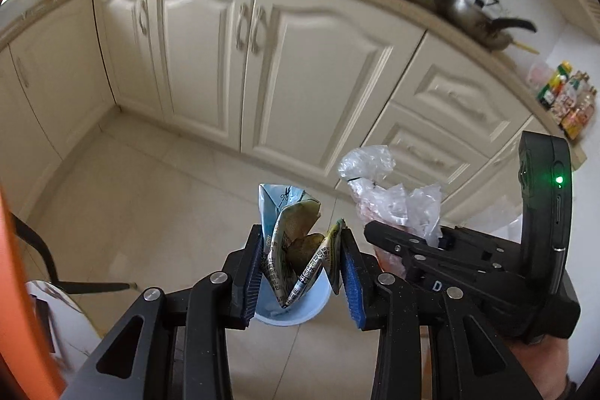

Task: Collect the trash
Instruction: 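Carry the box and bag to the blue bin and release both, then return both empty tools to the orange table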

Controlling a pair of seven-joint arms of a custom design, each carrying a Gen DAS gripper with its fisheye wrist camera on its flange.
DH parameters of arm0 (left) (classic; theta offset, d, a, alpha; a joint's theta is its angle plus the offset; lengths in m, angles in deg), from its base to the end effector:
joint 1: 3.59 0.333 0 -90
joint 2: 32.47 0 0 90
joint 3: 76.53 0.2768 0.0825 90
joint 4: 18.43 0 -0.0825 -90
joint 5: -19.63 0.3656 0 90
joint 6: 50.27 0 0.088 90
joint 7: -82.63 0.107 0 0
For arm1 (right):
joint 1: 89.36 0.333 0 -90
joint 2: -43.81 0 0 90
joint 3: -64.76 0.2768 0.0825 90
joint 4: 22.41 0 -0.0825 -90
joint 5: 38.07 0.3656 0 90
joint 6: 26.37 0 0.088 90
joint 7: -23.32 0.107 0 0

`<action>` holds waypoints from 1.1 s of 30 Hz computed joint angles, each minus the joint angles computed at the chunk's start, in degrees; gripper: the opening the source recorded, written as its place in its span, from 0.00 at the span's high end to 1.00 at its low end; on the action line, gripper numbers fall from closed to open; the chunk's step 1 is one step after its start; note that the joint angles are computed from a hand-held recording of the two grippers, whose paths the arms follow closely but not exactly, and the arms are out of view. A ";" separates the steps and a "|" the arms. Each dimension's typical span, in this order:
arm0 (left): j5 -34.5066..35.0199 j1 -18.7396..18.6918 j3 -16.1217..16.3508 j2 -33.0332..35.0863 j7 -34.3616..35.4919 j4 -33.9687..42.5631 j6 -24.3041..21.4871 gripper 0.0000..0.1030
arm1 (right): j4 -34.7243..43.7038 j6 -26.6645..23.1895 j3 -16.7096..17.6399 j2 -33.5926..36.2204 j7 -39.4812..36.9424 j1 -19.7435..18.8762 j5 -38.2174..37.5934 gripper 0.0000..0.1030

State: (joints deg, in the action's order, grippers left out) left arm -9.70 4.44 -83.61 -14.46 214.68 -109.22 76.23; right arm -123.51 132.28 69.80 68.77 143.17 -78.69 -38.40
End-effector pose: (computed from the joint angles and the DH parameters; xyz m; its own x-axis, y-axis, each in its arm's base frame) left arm 0.6543 0.0032 0.4619 -0.4858 -0.8459 0.2199 -0.8015 0.3308 -0.4982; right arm 0.6442 0.1748 0.3588 -0.1754 -0.9387 -0.2967 -0.8401 0.2999 -0.4520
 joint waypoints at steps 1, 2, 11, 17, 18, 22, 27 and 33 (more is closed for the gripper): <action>1.08 -0.59 0.02 2.07 -1.29 2.31 -0.87 0.65 | 1.35 -0.23 0.55 1.69 -0.76 -0.79 1.03 0.69; 2.24 -1.10 -0.05 5.14 -2.50 5.80 -2.28 0.63 | 3.01 -1.10 0.24 3.43 -0.52 -0.82 1.08 0.68; 13.58 -4.55 -0.18 23.91 -13.13 28.87 -8.35 0.21 | 4.42 -1.53 -0.99 7.05 2.42 -1.41 2.36 0.14; 15.98 -4.46 -0.51 23.53 -14.63 28.95 -6.33 0.14 | 0.24 -0.72 -2.56 3.36 7.38 0.22 -0.79 0.00; 16.00 -4.33 -0.56 22.43 -14.60 27.24 -5.04 0.14 | -0.25 -0.57 -2.87 2.83 8.28 0.56 -1.46 0.00; 14.73 -3.27 -0.72 14.66 -13.49 16.58 2.59 0.10 | -2.19 -1.42 -4.94 -0.29 13.34 3.24 -6.24 0.00; 10.40 -1.38 -1.06 5.89 -10.09 6.24 8.37 0.09 | -3.90 -1.49 -6.00 -4.21 19.03 5.78 -12.31 0.00; 1.29 1.90 -0.11 -5.79 -3.19 -5.87 12.58 0.06 | -2.55 -3.14 -6.10 -7.72 24.54 8.48 -20.33 0.00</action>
